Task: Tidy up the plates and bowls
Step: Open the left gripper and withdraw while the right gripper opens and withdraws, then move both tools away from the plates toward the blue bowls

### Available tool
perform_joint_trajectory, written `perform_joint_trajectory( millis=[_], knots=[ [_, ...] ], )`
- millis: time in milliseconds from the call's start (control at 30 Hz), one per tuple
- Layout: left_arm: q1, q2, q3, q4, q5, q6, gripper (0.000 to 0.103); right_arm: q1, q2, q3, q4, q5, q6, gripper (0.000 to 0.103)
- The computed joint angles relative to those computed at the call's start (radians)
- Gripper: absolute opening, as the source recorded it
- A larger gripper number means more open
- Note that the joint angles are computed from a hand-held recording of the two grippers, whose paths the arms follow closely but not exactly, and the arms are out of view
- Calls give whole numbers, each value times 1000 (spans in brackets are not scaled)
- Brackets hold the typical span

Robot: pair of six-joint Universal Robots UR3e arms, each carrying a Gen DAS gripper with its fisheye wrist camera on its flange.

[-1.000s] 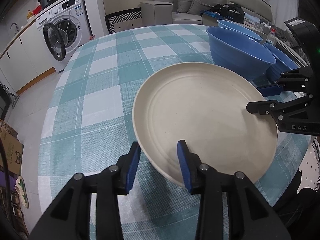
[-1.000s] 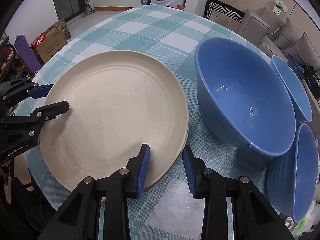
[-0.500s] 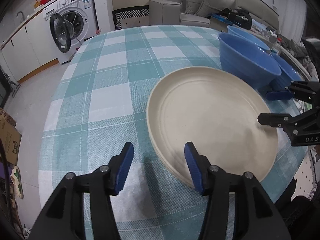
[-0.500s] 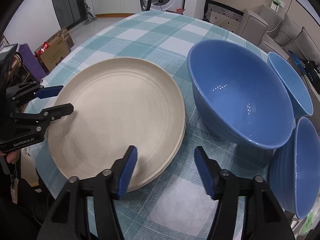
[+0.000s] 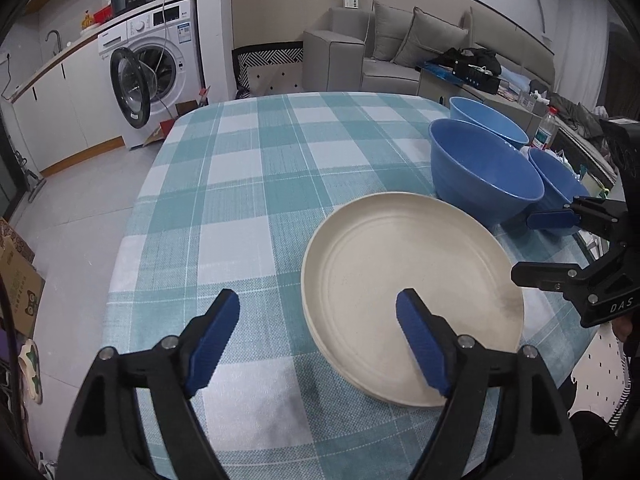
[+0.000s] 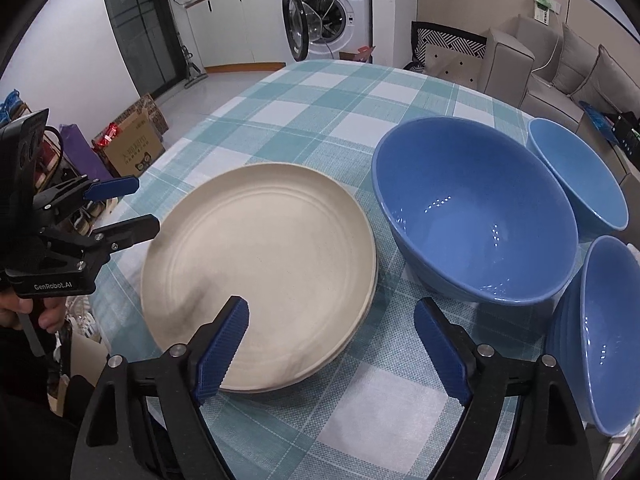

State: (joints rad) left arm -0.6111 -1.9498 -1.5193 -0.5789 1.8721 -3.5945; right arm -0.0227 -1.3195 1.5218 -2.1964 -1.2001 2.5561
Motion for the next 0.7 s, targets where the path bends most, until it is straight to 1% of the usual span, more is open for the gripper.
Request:
perform_joint_trajectory(
  millis=[133,200,233,267,400,467,700],
  knots=[
    [-2,-7,23,-3,-3,12,82,-26,-34,21,0,46,-3,92],
    [-6,-17,44,-8,2,16,91,-43,-52,29,10,72,-8,94],
    [-11,-22,53,-6,10,15,97,-51,-65,37,12,82,-10,96],
    [-16,-26,61,0,17,16,98,-57,-73,39,19,92,-12,98],
    [-20,-47,104,2,9,36,99,-86,-94,35,52,135,-23,99],
    [-25,-59,128,-2,14,44,102,-97,-102,36,59,147,-22,102],
    [-36,-99,212,-24,6,66,103,-147,-140,38,84,184,-32,102]
  ],
)
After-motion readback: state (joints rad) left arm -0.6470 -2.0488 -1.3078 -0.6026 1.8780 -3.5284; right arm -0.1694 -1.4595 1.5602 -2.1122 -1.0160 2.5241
